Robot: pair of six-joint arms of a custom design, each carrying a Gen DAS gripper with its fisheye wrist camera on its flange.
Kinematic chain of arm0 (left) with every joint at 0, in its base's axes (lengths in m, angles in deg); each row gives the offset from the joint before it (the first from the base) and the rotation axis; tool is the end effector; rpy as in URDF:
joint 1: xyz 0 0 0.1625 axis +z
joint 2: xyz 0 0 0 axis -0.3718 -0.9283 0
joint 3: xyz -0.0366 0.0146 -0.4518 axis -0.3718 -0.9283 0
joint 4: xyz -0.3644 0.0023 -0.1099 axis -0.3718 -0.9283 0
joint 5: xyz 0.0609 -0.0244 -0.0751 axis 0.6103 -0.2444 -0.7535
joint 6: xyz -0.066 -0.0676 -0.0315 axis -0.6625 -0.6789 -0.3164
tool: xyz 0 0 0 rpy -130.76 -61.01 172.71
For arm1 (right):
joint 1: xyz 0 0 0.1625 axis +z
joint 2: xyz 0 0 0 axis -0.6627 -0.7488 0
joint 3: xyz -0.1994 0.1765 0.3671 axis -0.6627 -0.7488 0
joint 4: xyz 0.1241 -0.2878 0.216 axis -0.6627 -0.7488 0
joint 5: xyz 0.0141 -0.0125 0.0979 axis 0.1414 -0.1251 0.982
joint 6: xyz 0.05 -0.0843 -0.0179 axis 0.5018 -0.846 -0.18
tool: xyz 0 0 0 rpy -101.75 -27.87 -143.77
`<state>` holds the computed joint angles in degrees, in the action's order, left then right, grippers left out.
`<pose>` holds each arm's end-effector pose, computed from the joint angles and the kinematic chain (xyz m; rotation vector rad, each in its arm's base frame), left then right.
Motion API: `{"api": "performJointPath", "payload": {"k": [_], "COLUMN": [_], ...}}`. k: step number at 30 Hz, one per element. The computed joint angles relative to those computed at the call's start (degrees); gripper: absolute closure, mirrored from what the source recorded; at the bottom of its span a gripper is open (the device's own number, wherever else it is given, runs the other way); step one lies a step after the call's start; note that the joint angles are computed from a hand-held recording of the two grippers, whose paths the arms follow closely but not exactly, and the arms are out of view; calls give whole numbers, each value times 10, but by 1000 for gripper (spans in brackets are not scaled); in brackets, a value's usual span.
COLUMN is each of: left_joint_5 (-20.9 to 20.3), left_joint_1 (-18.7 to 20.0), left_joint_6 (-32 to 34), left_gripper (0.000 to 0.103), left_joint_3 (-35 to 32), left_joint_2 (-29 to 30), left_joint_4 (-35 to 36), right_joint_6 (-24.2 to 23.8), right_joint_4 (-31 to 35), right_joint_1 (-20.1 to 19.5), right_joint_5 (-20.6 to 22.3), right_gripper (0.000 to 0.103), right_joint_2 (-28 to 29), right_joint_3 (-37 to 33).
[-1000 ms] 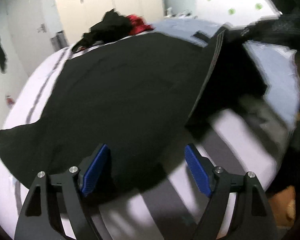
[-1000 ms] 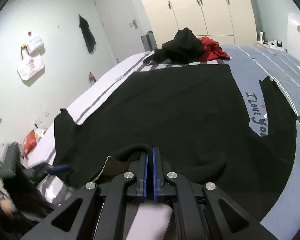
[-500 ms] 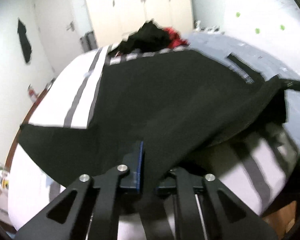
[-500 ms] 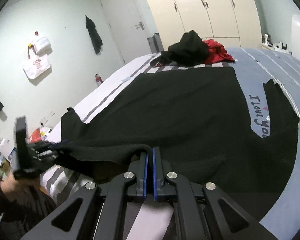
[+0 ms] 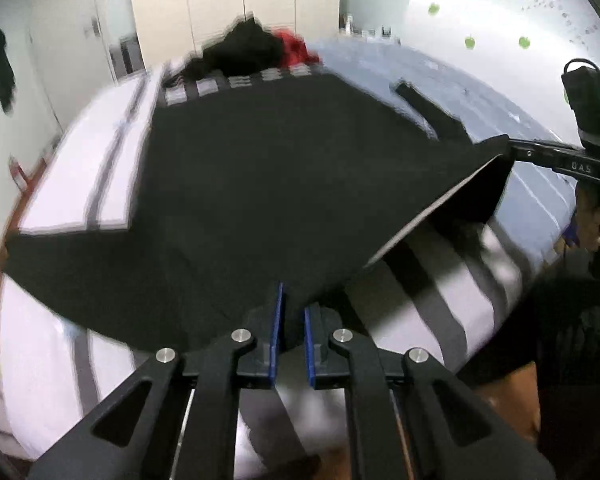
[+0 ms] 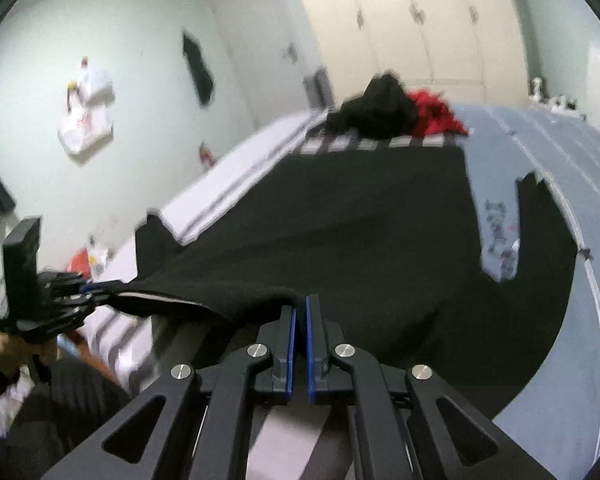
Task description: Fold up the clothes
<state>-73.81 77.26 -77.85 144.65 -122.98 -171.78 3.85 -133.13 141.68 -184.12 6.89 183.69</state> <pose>-0.2574 -0.7327 0.1799 0.5051 2.3606 -0.6988 0.2157 -0.6559 0.2319 0.5007 -2.4969 0.9600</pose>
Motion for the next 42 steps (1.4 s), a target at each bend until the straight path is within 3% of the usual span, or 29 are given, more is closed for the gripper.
{"api": "performJointPath", "payload": {"k": [6,9,11,14,15,20,24,30,34,37,42], "left_joint_5": [-57,-64,-58,-19,0,109,157,150,157,125,91], "left_joint_1": [4,6,8,12,18,51,91,144,160,171,190], "left_joint_6": [-31,-29,-28,-35,-33,-69,-148,-267,-242,-194,-171], "left_gripper": [94,89,69,48,47,44,44,44,37,32,29], "left_joint_3": [55,63,66,62,54,8,0,27,49,61,25], "left_joint_2": [-29,-39,-42,-39,-35,-12,-22,-71,-84,-87,-67], "left_joint_4": [0,-22,-43,-60,-67,-31,1,-9,-94,-166,-183], "right_joint_6": [-11,-11,-14,-3,3,35,120,183,222,237,226], "right_joint_4": [73,90,72,39,30,-13,-27,-16,-3,6,20], "right_joint_1": [-1,-1,0,-4,-6,-19,-58,-100,-124,-137,-141], "right_joint_5": [-13,-11,-11,-21,-31,-122,-159,-221,-208,-183,-168], "right_gripper": [93,92,90,74,69,68,68,67,59,56,53], "right_joint_2": [-13,-31,-41,-42,-38,-5,-11,-24,-37,-37,-16], "right_joint_3": [43,67,85,89,82,33,22,8,6,-7,-45]}}
